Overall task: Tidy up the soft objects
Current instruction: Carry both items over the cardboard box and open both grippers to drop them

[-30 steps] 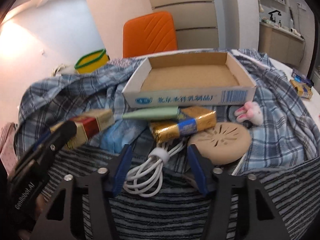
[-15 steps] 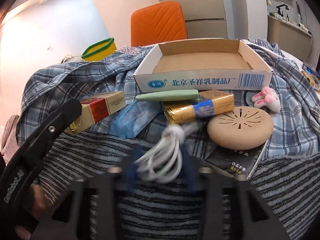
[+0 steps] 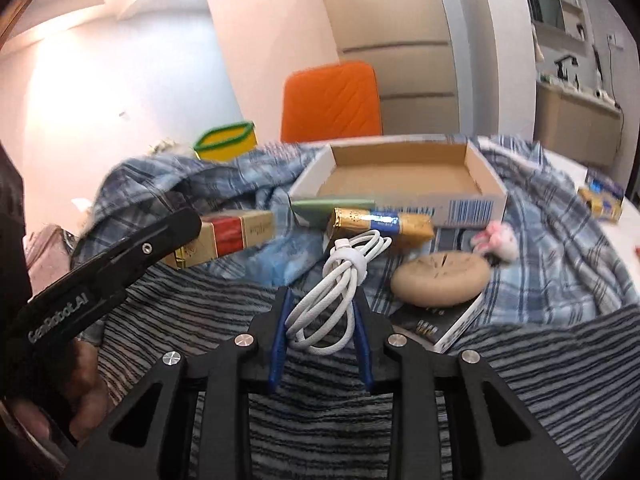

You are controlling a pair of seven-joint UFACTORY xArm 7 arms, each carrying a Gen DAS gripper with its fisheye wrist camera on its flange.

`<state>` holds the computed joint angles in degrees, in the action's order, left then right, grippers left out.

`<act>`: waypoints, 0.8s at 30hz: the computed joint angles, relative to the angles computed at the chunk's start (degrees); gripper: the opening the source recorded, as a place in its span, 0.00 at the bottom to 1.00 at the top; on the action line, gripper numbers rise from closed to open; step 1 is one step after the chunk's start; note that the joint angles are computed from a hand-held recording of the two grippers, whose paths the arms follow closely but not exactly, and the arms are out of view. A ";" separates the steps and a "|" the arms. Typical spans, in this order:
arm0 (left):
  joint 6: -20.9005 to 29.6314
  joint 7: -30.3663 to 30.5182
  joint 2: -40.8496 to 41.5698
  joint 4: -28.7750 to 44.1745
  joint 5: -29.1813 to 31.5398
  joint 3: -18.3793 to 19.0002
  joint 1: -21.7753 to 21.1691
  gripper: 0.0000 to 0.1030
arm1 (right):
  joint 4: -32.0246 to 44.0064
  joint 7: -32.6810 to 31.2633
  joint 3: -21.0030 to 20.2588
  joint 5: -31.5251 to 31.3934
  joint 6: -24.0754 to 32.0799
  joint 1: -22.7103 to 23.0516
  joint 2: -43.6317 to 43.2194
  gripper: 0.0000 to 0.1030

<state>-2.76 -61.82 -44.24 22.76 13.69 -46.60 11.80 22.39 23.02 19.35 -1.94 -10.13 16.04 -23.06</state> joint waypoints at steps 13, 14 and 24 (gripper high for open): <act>-9.39 1.75 -10.28 2.33 -1.78 -8.22 11.75 0.54 | 0.94 -4.20 17.12 1.13 -5.34 -21.41 -9.99 0.30; -10.13 2.35 -10.29 2.80 -2.08 -8.70 12.68 0.54 | 1.15 -4.39 17.81 1.30 -5.84 -22.63 -10.64 0.30; -15.85 4.56 -11.34 9.30 -7.46 -16.66 25.82 0.54 | 6.48 -11.96 29.34 9.96 -19.31 -39.49 -5.37 0.30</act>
